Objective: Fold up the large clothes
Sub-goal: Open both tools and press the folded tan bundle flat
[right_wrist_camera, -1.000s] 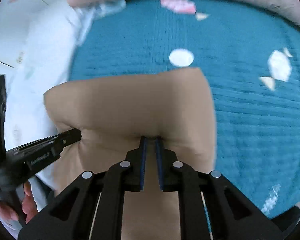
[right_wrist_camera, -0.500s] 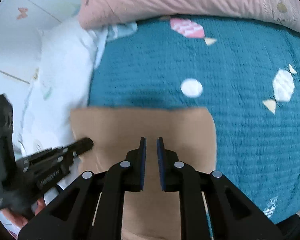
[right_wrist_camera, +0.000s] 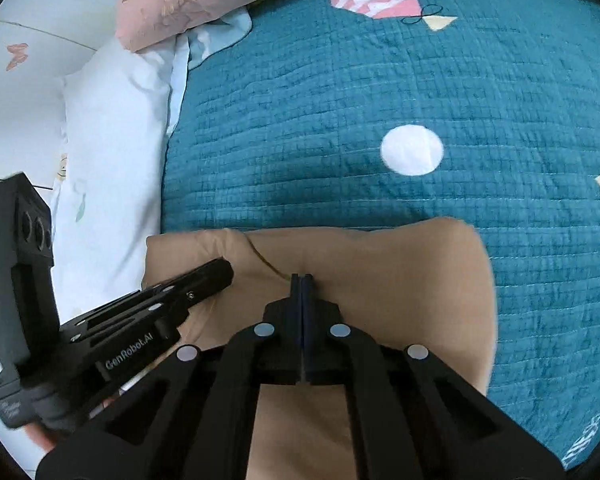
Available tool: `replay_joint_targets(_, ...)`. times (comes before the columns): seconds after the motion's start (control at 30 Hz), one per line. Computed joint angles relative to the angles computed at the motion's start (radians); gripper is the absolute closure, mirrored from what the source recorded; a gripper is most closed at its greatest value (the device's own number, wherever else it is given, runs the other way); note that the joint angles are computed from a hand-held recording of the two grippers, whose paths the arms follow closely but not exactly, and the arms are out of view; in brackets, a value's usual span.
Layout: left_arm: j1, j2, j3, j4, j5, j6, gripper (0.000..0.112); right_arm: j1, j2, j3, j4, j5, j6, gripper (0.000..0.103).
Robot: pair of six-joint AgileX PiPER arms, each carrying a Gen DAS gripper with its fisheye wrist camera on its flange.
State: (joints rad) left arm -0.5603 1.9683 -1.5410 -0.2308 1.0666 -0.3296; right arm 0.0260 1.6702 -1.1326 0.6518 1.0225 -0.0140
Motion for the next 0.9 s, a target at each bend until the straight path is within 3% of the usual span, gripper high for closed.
replay_joint_targets(0.2,-0.026,-0.023,-0.01,0.066,0.006,-0.032,0.11,-0.079,-0.051,-0.001,-0.056,0.038,0.007,0.103)
replay_joint_targets(0.5,-0.035,-0.053,0.033,0.097,-0.026,-0.011,0.11,-0.085,-0.078,0.006,-0.096,0.042,0.022,0.103)
replay_joint_targets(0.67,-0.037,-0.043,0.051,0.103,-0.056,-0.006,0.11,-0.062,-0.052,0.03,-0.11,-0.002,0.021,0.103)
replay_joint_targets(0.77,-0.009,-0.068,0.048,0.046,-0.022,-0.003,0.11,-0.067,-0.063,0.031,-0.109,0.007,0.042,0.103)
replay_joint_targets(0.9,-0.036,-0.138,0.008,0.122,0.045,-0.069,0.11,-0.095,-0.134,0.0,-0.102,0.07,0.052,0.101)
